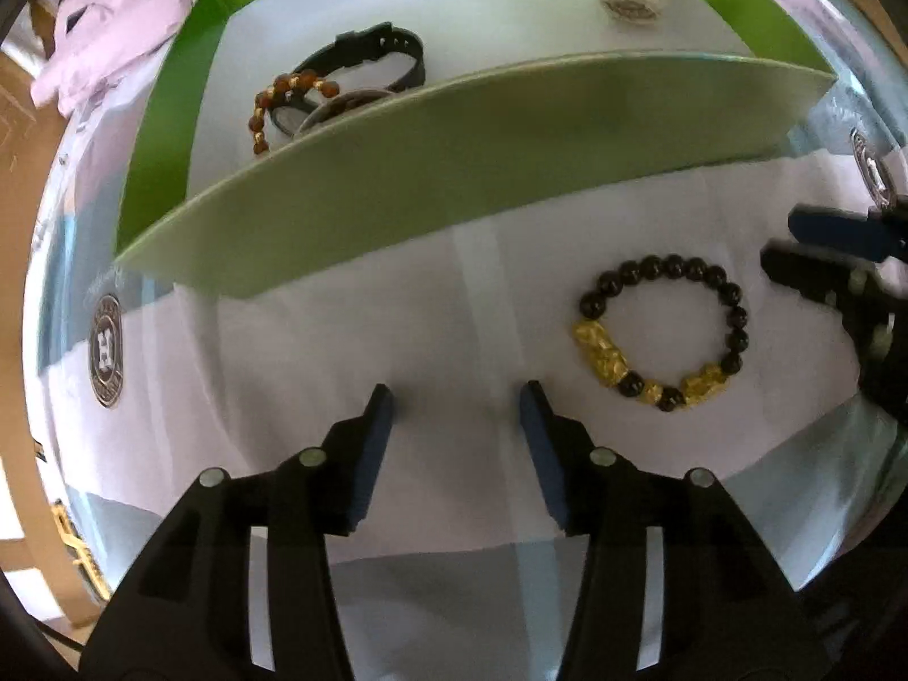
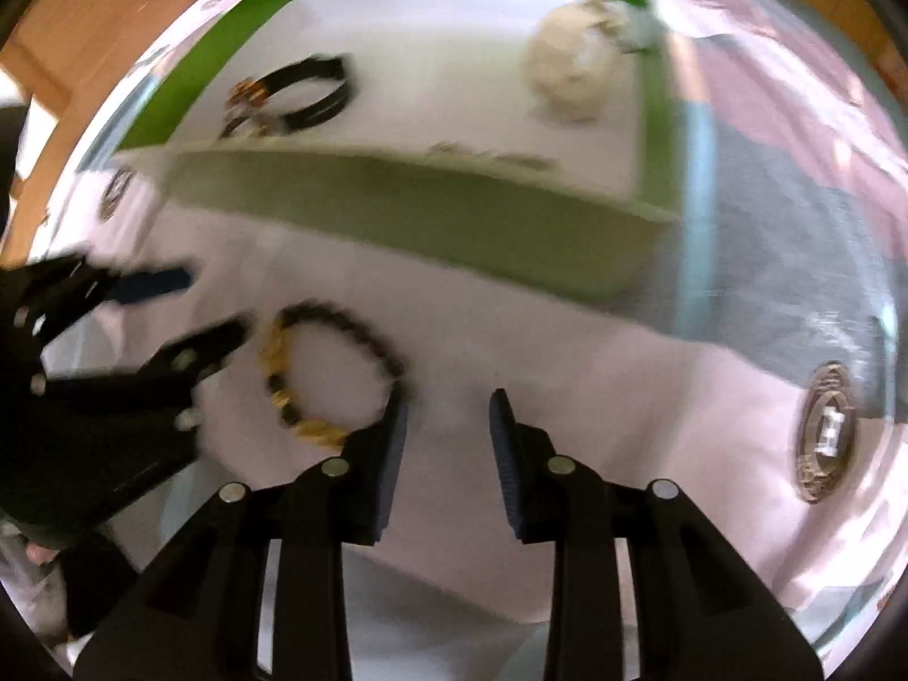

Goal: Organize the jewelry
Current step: 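Grasp the black-and-gold bead bracelet with the right gripper while the left gripper grips its other side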

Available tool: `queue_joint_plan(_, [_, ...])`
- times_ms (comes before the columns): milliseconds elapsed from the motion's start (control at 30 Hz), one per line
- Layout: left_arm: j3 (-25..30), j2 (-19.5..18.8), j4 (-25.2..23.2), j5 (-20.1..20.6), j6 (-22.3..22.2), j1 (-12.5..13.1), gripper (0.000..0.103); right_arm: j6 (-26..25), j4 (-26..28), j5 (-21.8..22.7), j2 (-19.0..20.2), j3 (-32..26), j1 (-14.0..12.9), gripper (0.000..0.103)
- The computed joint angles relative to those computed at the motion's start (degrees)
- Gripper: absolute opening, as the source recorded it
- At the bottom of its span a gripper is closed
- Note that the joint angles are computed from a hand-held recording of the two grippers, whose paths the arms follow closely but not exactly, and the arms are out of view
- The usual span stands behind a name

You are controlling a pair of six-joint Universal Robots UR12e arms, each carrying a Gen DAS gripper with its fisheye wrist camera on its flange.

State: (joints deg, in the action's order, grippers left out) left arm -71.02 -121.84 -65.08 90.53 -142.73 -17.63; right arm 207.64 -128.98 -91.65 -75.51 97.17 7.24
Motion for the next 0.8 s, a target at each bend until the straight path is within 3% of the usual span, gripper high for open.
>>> queue_joint_plan(100, [1.39, 0.0, -3.58, -2.71, 0.03, 0.67, 0.047, 1.47, -2.86, -0.14, -0.96, 1.09, -0.59, 0.031])
queue_joint_plan(233, [2.16, -0.2, -2.89, -8.12, -2.44, 1.49, 0.046, 0.46, -4.54, 2.3, -1.76, 1.99, -0.97, 0.031])
queue_joint_plan(400, [3.3, -1.05, -4.74, -12.66, -2.96, 1.53, 0.044, -1.32, -2.19, 2.34, -1.21, 1.41, -0.57, 0.031])
queue_joint_plan(533, [2.67, -1.12, -2.0, -10.89, -2.98, 1.09, 0.045, -1.34, -2.82, 3.57, -1.27, 1.72, -0.56, 0.031])
queue_joint_plan(600, [2.35, -1.18, -0.95, -6.93, -3.94, 0.77, 0.044, -1.84, -3.23, 3.87, -0.15, 0.89, -0.03, 0.031])
queue_joint_plan(633, [2.51, -1.45, -0.91, -4.49, -4.26, 0.55, 0.044, -2.29, -3.09, 3.86, 0.15, 0.71, 0.22, 0.031])
queue_joint_plan(800, [3.01, -1.5, -2.3, -1.61, -3.05, 0.58, 0.046, -3.24, -1.74, 2.64, 0.85, 0.13, 0.68, 0.031])
